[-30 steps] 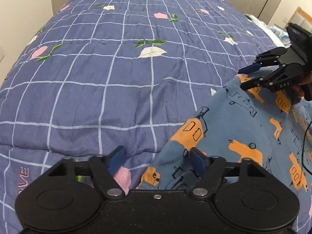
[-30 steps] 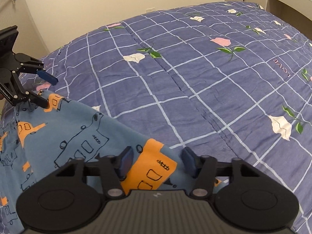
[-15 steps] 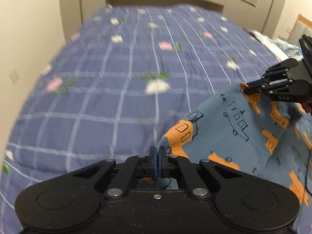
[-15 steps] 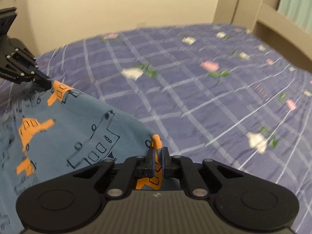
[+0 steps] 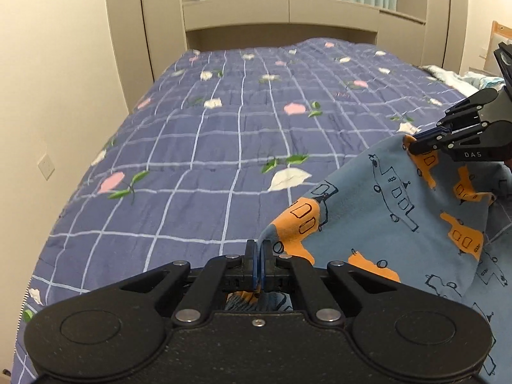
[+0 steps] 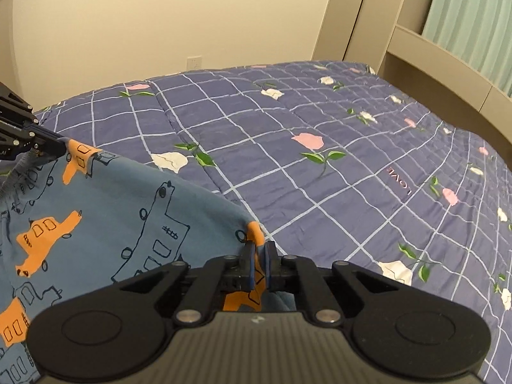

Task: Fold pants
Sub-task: 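Lift the held pants with both grippers and fold them over onto themselves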

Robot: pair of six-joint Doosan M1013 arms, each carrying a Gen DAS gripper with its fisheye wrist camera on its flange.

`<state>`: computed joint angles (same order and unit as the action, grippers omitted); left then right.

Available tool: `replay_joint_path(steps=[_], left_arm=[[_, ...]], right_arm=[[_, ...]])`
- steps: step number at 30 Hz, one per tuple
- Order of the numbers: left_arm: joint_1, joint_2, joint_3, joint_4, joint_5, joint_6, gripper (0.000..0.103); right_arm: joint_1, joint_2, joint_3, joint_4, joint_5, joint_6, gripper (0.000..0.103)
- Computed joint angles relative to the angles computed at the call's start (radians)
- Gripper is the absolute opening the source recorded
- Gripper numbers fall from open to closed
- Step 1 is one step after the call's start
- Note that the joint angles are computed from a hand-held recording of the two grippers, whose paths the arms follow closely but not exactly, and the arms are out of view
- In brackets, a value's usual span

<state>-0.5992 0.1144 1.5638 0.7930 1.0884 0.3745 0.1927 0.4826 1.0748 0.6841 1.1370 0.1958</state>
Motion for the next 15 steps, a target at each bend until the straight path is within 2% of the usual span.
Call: replay_joint_path(steps=[7, 15], left_arm=[[-0.091, -0.027, 0.018, 0.162, 0.036, -0.030, 0.001], [-0.214, -0.042, 0.035, 0.265, 0.095, -0.025, 0.001]], right_arm=[[-0.064, -0.113, 0.153, 0.178, -0.067, -0.168, 0.006], [-0.162, -0.249, 0.332, 0.328, -0.067, -0.326, 0.006]])
